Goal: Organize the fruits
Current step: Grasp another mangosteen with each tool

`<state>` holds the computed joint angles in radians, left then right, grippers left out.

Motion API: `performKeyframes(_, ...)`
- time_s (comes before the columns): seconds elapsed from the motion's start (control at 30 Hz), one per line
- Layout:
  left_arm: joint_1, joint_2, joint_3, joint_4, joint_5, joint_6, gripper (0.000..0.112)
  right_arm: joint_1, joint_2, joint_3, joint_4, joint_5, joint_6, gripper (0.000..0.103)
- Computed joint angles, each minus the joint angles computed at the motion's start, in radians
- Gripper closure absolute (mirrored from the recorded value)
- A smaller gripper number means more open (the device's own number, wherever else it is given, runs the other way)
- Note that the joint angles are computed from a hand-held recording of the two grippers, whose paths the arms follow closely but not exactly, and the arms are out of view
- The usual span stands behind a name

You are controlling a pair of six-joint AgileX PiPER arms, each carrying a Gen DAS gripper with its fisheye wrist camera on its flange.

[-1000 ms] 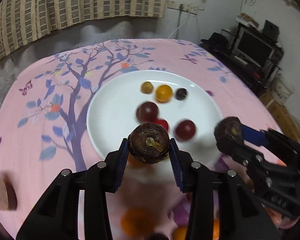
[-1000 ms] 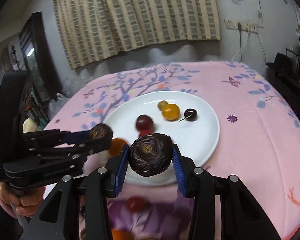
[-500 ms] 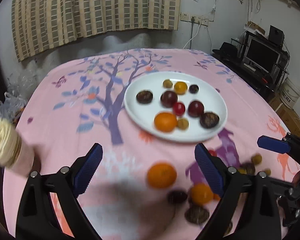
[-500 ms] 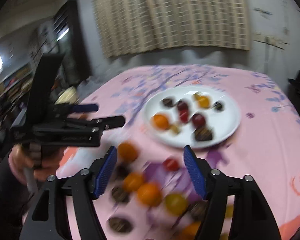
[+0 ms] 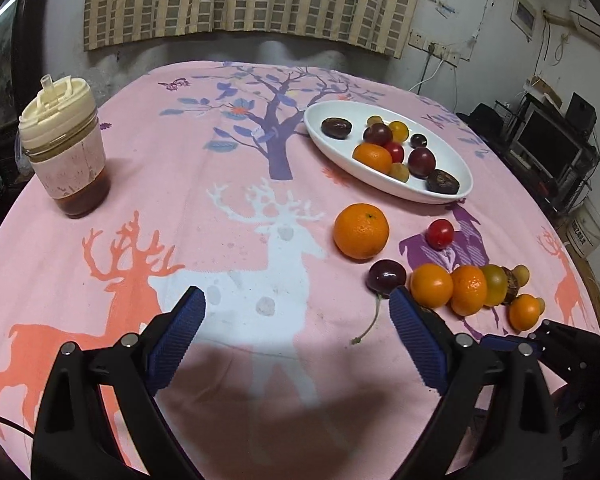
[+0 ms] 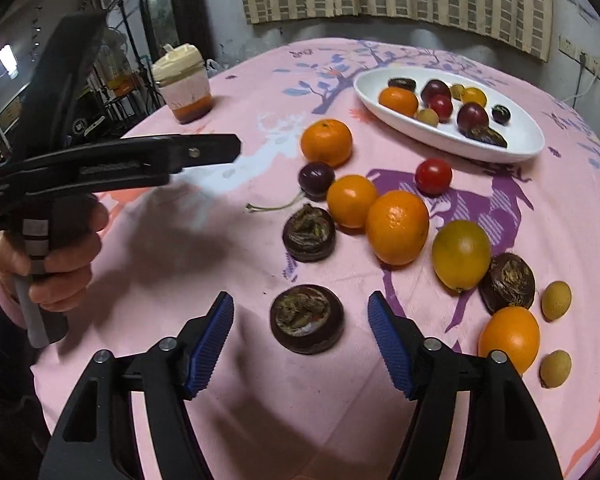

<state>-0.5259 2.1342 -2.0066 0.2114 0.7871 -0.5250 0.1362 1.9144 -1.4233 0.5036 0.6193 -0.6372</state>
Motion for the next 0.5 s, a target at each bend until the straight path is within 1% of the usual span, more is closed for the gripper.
performKeyframes(0.07, -0.006, -0.002, 0.004, 0.019, -0.001, -0.010, 0.021, -0.003, 0.019, -0.024, -0.013, 0.034, 0.017, 0.054)
performKeyframes(0.1, -0.008, -0.011, 0.025, 0.029, -0.015, -0.020, 0.021, 0.006, 0.017, -0.014, -0.035, 0.027, 0.038, 0.057)
performKeyframes(0.13, -0.012, -0.013, 0.029, 0.035, -0.019, -0.025, 0.021, 0.012, 0.009, -0.002, -0.054, 0.009, 0.053, 0.064)
performKeyframes(0.17, -0.014, -0.009, 0.024, 0.033, -0.019, -0.017, 0.021, 0.010, 0.009, 0.001, -0.053, 0.004, 0.054, 0.064)
performKeyframes(0.2, -0.015, -0.007, 0.022, 0.021, -0.018, -0.001, 0.021, -0.008, 0.012, -0.007, -0.012, 0.025, 0.029, 0.064)
performKeyframes(0.27, -0.016, -0.012, 0.030, -0.048, -0.035, 0.076, 0.023, -0.035, 0.005, -0.001, 0.043, 0.021, 0.010, 0.064)
performKeyframes(0.3, -0.020, -0.016, 0.037, -0.081, -0.046, 0.124, 0.033, -0.054, -0.005, 0.006, 0.079, 0.012, -0.002, 0.064)
performKeyframes(0.33, -0.032, -0.016, 0.040, -0.117, -0.051, 0.191, 0.041, -0.083, -0.022, 0.020, 0.135, -0.005, -0.022, 0.064)
performKeyframes(0.4, -0.062, 0.001, 0.023, -0.131, -0.038, 0.269, 0.050, -0.115, -0.047, 0.044, 0.178, -0.038, -0.024, 0.064)
performKeyframes(0.43, -0.080, 0.019, 0.001, -0.136, -0.018, 0.308, 0.054, -0.128, -0.053, 0.050, 0.188, -0.046, -0.019, 0.064)
performKeyframes(0.5, -0.103, 0.045, -0.032, -0.148, 0.006, 0.364, 0.054, -0.148, -0.052, 0.048, 0.202, -0.038, -0.009, 0.064)
